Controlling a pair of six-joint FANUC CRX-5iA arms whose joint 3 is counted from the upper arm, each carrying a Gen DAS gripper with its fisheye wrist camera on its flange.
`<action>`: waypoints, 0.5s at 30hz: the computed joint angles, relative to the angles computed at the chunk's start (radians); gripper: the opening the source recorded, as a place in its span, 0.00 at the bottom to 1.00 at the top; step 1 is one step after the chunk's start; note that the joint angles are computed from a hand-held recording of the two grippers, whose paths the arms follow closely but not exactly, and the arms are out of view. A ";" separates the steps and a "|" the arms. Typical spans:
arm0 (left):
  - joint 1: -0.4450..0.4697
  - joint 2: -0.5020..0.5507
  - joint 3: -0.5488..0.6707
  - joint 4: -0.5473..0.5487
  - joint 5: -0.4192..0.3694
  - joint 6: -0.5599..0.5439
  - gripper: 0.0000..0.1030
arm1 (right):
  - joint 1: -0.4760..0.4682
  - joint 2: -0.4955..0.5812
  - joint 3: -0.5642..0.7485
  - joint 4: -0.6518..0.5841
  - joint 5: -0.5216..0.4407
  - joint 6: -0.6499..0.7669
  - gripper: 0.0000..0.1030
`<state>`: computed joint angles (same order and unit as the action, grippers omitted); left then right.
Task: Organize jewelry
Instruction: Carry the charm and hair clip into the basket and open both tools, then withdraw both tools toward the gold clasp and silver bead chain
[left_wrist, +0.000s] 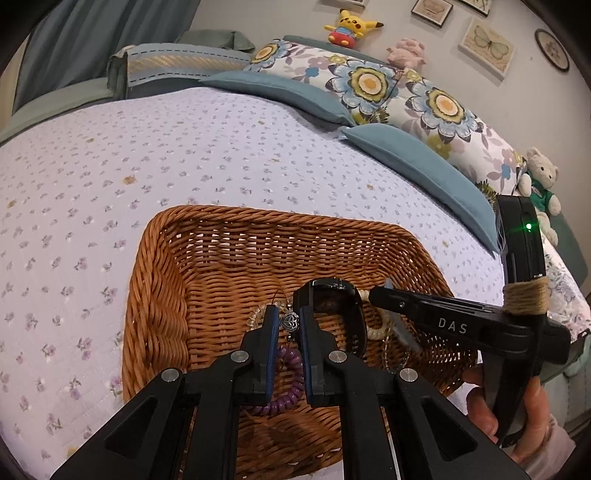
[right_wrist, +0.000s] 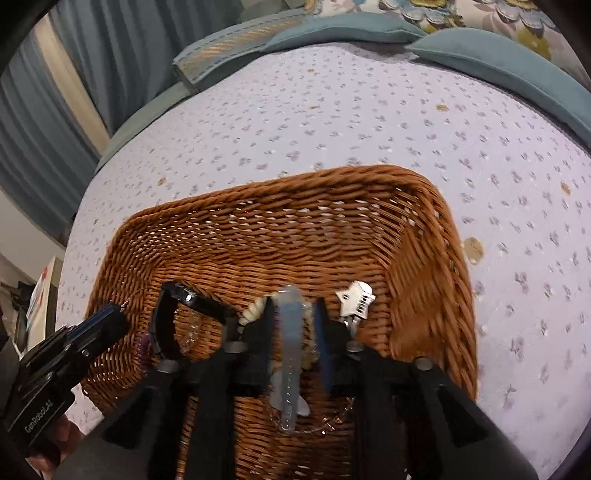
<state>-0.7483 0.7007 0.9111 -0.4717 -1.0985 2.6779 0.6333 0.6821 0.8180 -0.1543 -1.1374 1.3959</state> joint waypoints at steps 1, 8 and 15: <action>-0.002 -0.003 -0.002 0.000 0.001 -0.006 0.11 | -0.008 0.003 0.013 -0.026 -0.014 0.006 0.35; -0.049 -0.049 -0.021 -0.068 -0.029 0.016 0.44 | 0.009 -0.106 -0.125 0.002 0.078 -0.001 0.47; -0.148 -0.122 -0.052 -0.203 -0.111 0.121 0.44 | 0.047 -0.345 -0.409 0.035 0.229 0.015 0.47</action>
